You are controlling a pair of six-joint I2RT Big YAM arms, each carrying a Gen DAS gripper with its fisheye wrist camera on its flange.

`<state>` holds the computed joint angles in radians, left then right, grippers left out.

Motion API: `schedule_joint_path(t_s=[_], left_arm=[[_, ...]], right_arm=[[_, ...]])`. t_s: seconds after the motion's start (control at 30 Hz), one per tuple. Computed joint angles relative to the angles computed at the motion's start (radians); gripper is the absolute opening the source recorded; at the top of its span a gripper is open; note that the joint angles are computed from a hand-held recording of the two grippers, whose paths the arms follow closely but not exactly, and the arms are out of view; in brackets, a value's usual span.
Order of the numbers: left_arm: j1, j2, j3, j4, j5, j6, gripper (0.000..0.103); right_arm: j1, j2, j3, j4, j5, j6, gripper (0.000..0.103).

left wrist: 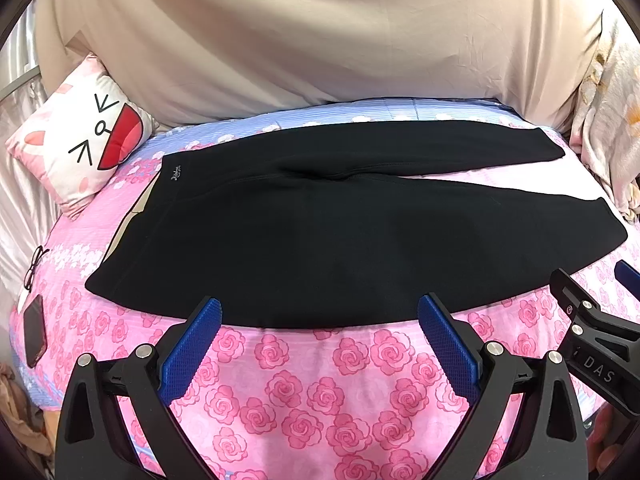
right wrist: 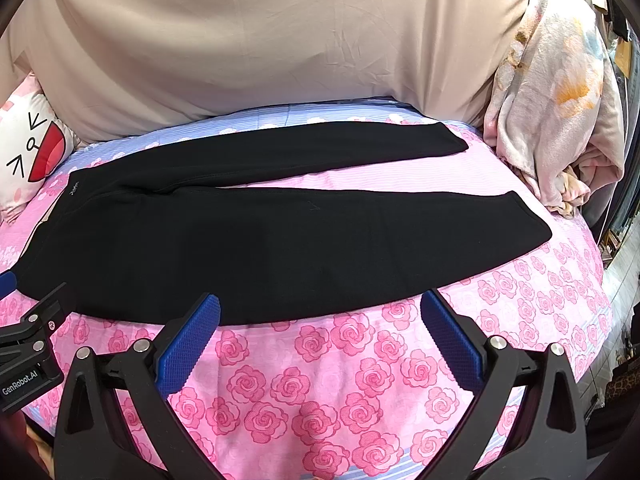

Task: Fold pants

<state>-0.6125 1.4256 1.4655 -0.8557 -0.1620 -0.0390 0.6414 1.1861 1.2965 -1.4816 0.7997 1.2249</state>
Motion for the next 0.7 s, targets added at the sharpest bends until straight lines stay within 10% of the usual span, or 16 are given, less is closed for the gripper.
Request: schedule_joint_path(t_s=[0.7], left_arm=[[0.0,0.021,0.016,-0.009,0.002,0.006,0.097]], right_arm=[[-0.02,-0.004,-0.019,0.031,-0.017,-0.025,0.098]])
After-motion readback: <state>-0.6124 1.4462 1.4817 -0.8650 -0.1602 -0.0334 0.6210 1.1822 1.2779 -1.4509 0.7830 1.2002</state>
